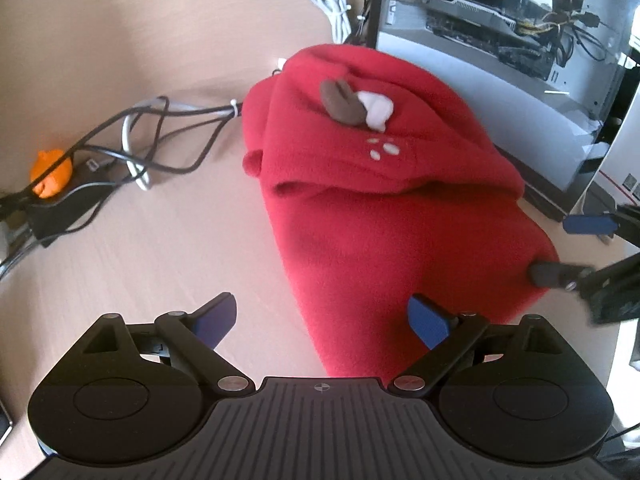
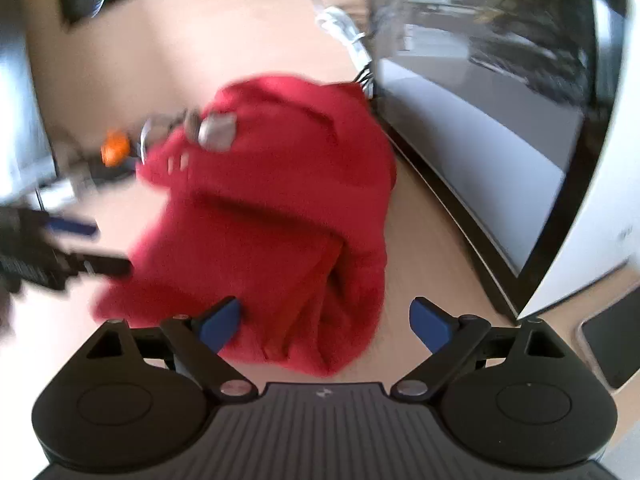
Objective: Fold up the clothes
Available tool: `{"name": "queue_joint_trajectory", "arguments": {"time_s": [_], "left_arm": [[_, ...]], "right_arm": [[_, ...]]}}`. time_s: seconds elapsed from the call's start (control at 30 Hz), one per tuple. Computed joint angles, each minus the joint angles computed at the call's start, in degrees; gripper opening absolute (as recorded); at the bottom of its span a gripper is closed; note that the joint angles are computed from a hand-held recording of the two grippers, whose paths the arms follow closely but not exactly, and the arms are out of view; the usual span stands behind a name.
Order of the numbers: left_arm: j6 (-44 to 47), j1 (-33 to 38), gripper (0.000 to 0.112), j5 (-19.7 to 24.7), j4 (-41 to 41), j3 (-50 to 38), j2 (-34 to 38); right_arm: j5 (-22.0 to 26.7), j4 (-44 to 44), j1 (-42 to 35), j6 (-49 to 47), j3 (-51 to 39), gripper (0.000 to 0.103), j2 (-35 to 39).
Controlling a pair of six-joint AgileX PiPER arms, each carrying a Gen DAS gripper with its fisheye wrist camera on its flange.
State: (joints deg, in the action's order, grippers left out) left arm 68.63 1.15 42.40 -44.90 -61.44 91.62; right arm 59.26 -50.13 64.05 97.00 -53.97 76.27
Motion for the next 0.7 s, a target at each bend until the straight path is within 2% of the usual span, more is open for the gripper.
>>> {"name": "queue_joint_trajectory", "arguments": {"time_s": [0.07,0.17,0.2,0.33,0.43,0.53,0.57,0.7], "left_arm": [[1.43,1.01,0.096,1.62,-3.93,-1.35,0.81],[2.36,3.67,0.096,6.45,-13.29,-5.18,3.96],[2.23,4.4,0.096,7.97,-16.17,-6.45,5.02],[-7.91,1.93,0.096,6.0,-17.73,-14.27,12.64],[-12.83,0.88,0.096,9.14,-17.75,-20.47,18.93],[-12.81,0.04,0.093,11.07,-18.98,-22.1,20.85],[-11.96,0.05,0.084,12.19,-19.44,-21.99,20.59],[-6.18,0.81,0.083,17.17,-16.62,-20.65,17.11]], "right_arm": [[-3.67,-0.59,-2.49,4.23,1.77,0.091,-3.18],[-10.89,-1.74,-8.37,9.58,3.78,0.068,-5.16],[-12.69,-2.32,-10.18,11.2,3.85,0.067,-4.78],[-16.24,-6.67,-14.92,15.68,2.31,0.067,-0.49],[-19.29,-7.02,-18.04,14.7,1.29,0.067,2.53],[-22.71,-6.17,-20.94,12.68,0.72,0.071,4.98],[-23.38,-5.55,-21.55,11.28,0.6,0.072,4.93],[-23.65,-1.36,-22.75,-1.43,-3.21,0.072,6.7]]}}
